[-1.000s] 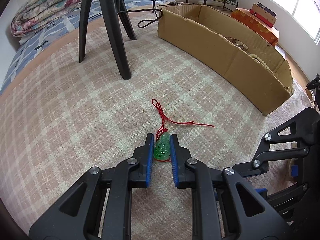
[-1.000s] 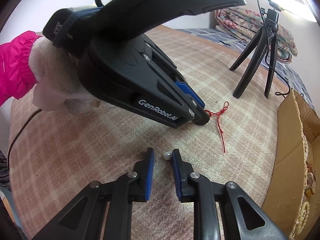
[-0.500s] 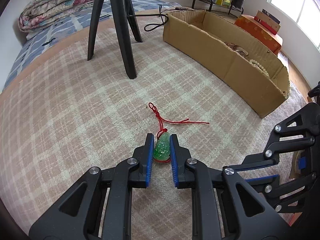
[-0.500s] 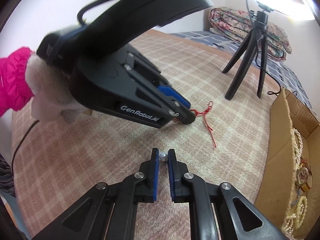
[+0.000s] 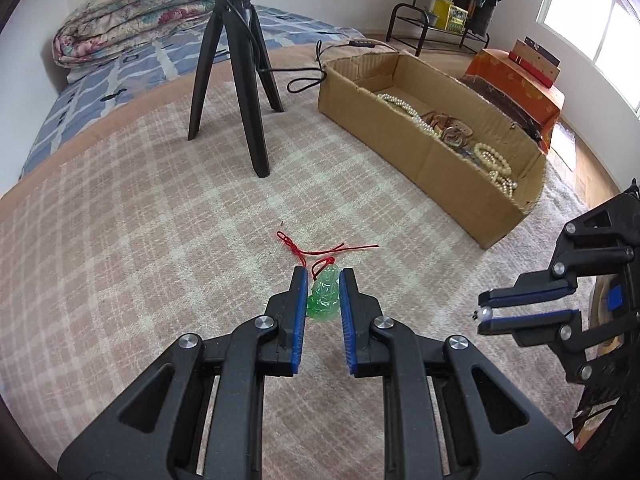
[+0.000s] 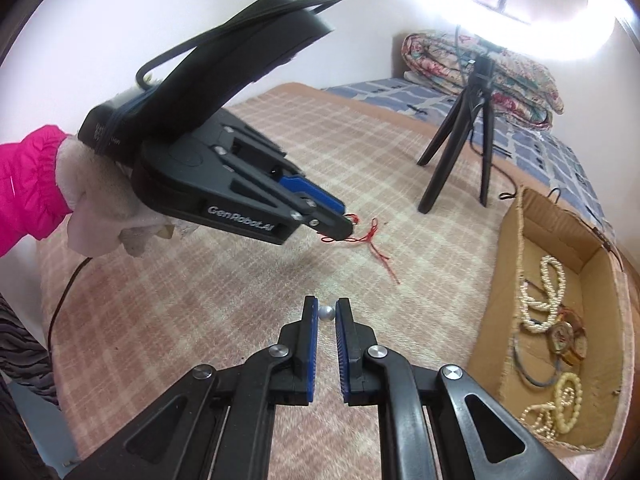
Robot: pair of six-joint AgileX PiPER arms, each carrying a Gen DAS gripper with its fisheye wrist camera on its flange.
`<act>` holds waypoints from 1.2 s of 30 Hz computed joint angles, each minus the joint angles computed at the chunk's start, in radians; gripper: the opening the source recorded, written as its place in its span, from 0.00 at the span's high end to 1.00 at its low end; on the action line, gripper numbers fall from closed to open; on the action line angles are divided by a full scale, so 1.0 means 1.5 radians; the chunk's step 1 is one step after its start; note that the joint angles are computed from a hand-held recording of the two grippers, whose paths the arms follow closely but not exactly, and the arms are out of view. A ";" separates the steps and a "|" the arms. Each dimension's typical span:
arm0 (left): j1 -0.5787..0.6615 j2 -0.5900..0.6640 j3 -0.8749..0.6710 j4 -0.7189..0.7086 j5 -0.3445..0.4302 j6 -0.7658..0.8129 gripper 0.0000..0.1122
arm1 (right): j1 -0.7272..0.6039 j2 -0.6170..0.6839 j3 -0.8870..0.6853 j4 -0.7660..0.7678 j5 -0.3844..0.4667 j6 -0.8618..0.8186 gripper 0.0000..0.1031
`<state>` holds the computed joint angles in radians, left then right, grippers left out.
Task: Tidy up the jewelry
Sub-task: 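Carry the jade pendant and pearl earring over the cardboard box with both tools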
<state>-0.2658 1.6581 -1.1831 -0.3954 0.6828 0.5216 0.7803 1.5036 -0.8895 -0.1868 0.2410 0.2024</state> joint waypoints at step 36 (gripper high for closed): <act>-0.191 0.050 -0.396 0.162 0.143 -0.216 0.87 | -0.332 -0.309 0.076 0.352 0.139 -0.425 0.94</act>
<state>-0.5517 1.7330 -1.7773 -0.1524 0.8973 0.1969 0.2831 1.0395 -0.7756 0.3412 0.4489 -0.4357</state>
